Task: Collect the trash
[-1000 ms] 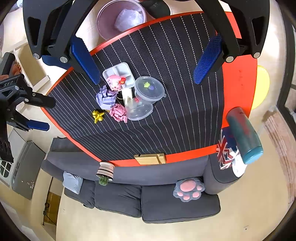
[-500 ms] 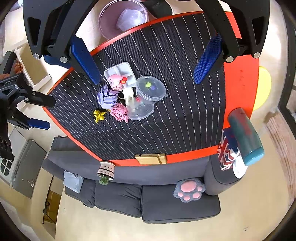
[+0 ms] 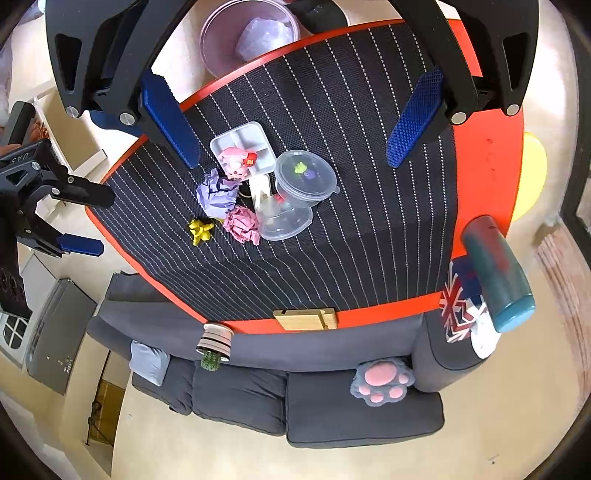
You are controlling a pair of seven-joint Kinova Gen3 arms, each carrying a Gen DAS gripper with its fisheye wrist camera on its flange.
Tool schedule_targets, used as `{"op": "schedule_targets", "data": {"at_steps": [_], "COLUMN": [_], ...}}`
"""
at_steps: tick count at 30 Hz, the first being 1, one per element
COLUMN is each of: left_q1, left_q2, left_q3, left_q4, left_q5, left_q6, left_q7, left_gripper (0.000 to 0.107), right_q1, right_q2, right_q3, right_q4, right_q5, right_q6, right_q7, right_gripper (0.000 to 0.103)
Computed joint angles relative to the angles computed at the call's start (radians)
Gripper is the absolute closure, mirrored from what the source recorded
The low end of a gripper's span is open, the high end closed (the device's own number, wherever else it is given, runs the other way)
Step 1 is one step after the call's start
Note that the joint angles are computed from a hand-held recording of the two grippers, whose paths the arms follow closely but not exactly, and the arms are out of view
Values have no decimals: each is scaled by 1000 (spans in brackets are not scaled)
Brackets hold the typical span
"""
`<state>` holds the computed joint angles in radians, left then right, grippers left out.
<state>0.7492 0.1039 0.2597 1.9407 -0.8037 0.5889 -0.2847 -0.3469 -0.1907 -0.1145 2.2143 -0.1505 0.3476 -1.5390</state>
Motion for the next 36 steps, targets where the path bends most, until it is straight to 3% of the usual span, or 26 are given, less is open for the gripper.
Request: {"op": "schedule_targets", "data": {"at_steps": [10, 26, 36], "left_q1": [-44, -166, -215], "left_q2": [39, 152, 209], "left_q3": [-29, -60, -68], "left_q4": [-24, -119, -135], "left_q5": [112, 515, 704], "left_q6": [-33, -75, -110], "left_q7": [-137, -601, -792], "left_gripper": [10, 11, 11], "right_q1": [-11, -16, -9], "right_q2": [7, 14, 14], "right_q3": [14, 37, 41], "right_q4": [6, 19, 26], "right_q5": [-22, -71, -86], "right_q6": [-8, -10, -11], "right_q7": [18, 64, 74], "right_gripper": [3, 3, 3]}}
